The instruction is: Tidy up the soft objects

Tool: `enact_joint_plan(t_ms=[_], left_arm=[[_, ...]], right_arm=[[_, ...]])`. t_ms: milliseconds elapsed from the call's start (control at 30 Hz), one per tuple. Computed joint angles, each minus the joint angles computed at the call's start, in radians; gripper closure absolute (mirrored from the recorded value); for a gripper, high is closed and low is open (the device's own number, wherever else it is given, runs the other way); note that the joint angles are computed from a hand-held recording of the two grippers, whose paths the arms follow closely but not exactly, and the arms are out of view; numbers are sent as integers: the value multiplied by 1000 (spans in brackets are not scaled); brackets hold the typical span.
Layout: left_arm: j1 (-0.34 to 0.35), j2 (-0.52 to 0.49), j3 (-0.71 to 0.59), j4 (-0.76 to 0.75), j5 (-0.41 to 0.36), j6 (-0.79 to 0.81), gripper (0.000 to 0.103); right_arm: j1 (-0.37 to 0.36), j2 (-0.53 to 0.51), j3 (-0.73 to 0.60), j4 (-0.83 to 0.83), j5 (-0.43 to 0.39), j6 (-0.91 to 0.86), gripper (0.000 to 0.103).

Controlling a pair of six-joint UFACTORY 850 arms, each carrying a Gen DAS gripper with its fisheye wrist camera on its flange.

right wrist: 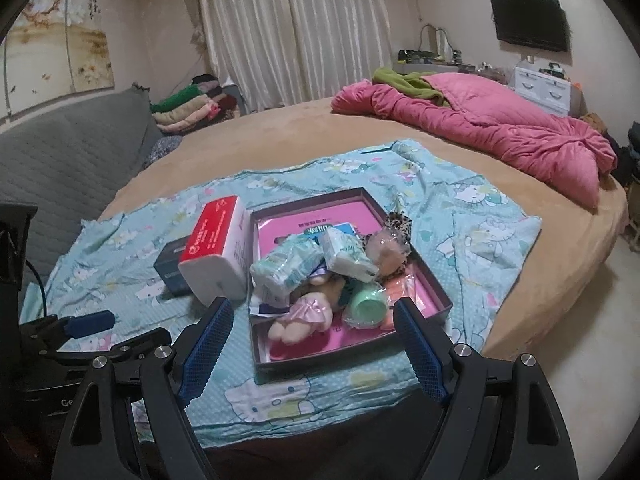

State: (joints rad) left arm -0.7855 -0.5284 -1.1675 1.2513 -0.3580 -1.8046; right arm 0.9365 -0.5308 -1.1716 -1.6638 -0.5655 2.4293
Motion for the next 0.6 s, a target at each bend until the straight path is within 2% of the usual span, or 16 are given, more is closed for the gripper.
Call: enact_joint_plan(t_ms=[600], left_arm=[[1,-52,-24,-64,6,60,19]], right_arm=[[-23,-39,-11,-23,72,31,20]])
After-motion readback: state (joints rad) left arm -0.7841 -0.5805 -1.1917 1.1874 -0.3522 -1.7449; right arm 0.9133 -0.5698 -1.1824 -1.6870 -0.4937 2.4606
